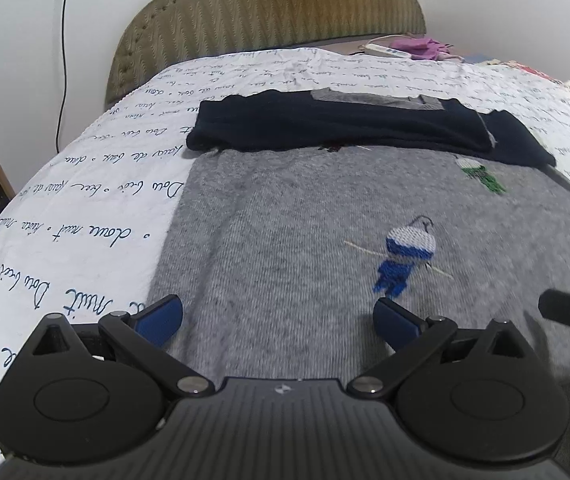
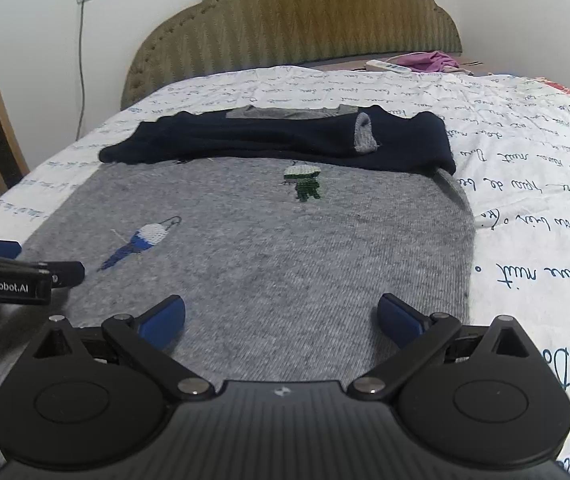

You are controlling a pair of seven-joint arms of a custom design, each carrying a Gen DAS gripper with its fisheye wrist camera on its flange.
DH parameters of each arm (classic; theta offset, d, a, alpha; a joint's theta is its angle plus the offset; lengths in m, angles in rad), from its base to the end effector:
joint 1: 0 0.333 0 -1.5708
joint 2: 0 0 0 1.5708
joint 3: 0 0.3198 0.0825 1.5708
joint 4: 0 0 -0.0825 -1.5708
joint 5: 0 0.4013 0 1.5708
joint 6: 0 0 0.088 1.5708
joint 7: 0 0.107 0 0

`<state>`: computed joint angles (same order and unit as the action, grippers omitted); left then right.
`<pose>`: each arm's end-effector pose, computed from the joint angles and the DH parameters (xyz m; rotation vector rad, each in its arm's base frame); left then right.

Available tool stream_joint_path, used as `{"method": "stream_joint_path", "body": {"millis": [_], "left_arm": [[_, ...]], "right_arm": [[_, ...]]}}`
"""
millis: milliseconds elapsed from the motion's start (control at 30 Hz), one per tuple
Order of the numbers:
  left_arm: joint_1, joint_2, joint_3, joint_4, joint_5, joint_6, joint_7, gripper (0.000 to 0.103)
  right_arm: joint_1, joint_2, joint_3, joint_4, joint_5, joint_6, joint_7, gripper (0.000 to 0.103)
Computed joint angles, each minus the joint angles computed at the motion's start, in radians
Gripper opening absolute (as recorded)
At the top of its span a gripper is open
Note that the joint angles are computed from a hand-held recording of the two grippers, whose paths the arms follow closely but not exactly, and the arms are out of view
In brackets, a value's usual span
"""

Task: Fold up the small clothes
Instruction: 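Move both open grippers over the grey sweater toward its hem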

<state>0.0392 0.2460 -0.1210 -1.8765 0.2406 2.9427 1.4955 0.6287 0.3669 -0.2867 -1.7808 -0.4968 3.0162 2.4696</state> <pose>0.6770 -0.0644 0.4743 -1.5328 1.8849 -0.7061 0.6433 0.2927 0.4483 -1.6086 1.6492 -0.6071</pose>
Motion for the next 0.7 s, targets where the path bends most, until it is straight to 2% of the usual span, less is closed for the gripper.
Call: {"method": "stream_joint_path", "body": {"millis": [167,233,300,367,467,533,700], "left_arm": [[0.049,-0.023,-0.040,-0.032,-0.088,-0.009,0.090,0.103],[0.073,-0.031,-0.061,-0.043,-0.146,-0.012,0.146,0.103],[0.105,-0.041,-0.093,-0.056,-0.229,-0.009,0.230,0.103],[0.126,-0.049,-0.111,-0.065,-0.305,-0.018,0.305,0.103],[0.158,-0.061,-0.135,-0.064,-0.451,-0.059,0.428,0.103],[0.166,-0.066,-0.132,-0.058,-0.525,-0.091,0.494,0.103],[0.169,-0.083,-0.106,-0.056,-0.660,-0.147,0.663,0.103]], "right_arm": [[-0.006,-0.033,0.003,-0.040,-0.005,0.013,-0.010,0.103],[-0.028,-0.051,0.026,-0.067,0.019,0.033,-0.022,0.103],[-0.061,-0.069,0.062,-0.096,0.066,0.052,-0.058,0.103],[-0.050,-0.086,0.048,-0.121,0.075,0.064,-0.060,0.103],[-0.065,-0.114,0.067,-0.158,0.106,0.069,-0.095,0.103],[-0.079,-0.131,0.084,-0.183,0.129,0.078,-0.119,0.103],[-0.083,-0.175,0.084,-0.232,0.123,0.074,-0.117,0.103]]}}
